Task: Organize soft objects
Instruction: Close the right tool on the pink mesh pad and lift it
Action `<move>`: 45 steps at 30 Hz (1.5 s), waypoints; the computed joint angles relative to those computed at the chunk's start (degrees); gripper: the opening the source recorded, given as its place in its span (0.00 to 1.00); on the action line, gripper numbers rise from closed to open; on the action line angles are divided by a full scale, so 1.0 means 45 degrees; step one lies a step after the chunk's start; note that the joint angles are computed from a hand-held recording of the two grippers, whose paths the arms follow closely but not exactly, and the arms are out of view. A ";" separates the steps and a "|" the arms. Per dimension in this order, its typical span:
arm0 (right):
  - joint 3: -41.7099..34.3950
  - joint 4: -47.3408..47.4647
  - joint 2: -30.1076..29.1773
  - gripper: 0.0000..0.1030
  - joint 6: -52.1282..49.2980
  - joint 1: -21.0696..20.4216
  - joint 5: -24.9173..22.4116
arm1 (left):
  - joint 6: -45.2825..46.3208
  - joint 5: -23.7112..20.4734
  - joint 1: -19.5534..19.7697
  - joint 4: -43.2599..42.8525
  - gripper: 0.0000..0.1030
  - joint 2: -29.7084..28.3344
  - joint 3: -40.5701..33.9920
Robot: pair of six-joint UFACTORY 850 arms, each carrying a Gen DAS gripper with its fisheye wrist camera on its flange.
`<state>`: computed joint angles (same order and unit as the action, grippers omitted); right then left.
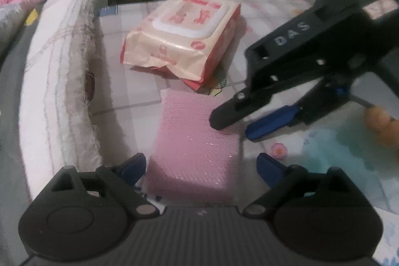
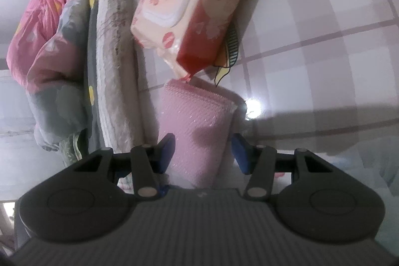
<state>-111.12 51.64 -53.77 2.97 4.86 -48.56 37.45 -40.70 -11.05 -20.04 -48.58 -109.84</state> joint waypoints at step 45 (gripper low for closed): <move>0.5827 0.3362 0.6534 0.35 -0.5731 -0.0825 0.1944 | -0.1697 0.2429 -0.1299 -0.0894 0.78 0.4954 0.3661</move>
